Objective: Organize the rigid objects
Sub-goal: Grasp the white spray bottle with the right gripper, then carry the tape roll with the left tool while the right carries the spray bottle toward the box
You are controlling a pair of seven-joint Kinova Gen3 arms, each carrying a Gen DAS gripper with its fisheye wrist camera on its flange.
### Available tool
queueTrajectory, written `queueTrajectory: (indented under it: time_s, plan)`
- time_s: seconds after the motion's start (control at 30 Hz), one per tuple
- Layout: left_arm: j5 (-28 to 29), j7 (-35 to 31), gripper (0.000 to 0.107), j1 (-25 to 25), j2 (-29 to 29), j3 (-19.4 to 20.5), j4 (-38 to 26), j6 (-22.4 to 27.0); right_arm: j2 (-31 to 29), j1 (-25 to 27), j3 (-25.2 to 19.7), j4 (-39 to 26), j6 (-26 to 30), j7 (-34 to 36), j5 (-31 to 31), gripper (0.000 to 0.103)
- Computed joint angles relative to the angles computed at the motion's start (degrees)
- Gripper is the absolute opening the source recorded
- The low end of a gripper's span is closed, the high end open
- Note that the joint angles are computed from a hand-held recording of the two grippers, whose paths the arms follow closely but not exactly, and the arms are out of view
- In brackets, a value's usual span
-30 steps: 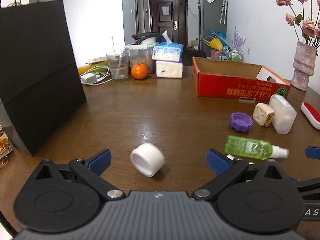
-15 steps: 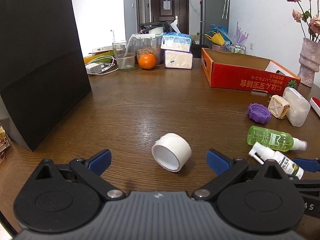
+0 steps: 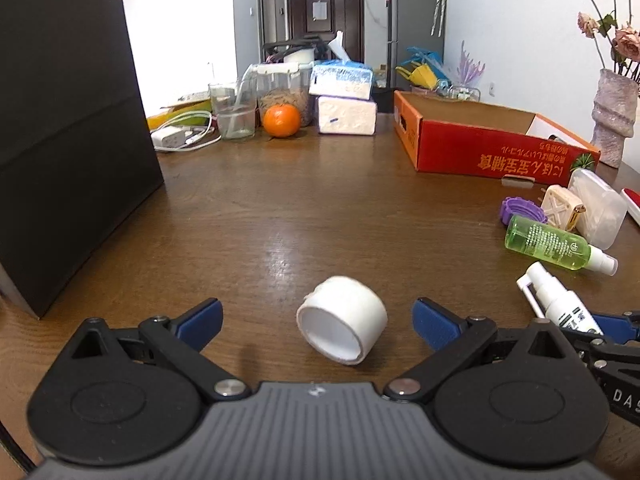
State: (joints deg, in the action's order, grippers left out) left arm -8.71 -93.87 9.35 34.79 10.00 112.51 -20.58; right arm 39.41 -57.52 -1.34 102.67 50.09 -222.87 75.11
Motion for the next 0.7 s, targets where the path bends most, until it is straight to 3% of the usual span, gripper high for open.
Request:
queueTrajectory:
  time_s: [0.07, 0.13, 0.33, 0.4, 0.7]
  plan:
    - [-0.7, 0.1, 0.103, -0.5, 0.4, 0.5, -0.1, -0.5, 0.1, 0.1, 0.0, -0.3, 0.1, 0.5, -0.1, 0.027]
    - [-1.5, 0.5, 0.096, -1.2, 0.7, 1.3, -0.5, -0.3, 0.2, 0.2, 0.0, -0.5, 0.0, 0.9, -0.2, 0.027]
    - [-3.1, 1.3, 0.065, -2.5, 1.1, 2.7, -1.0, 0.7, 0.7, 0.1, 0.3, -1.3, 0.2, 2.4, -0.7, 0.028]
    - [-4.1, 1.8, 0.05, -3.3, 1.2, 3.5, -1.1, 1.2, 0.7, 0.1, 0.4, -1.4, 0.1, 2.6, -0.8, 0.028]
    - [-5.4, 3.4, 0.05, -4.3, 0.9, 4.4, -0.6, 1.0, 0.1, 0.2, 0.6, 0.5, -1.3, -1.8, 1.9, 0.027]
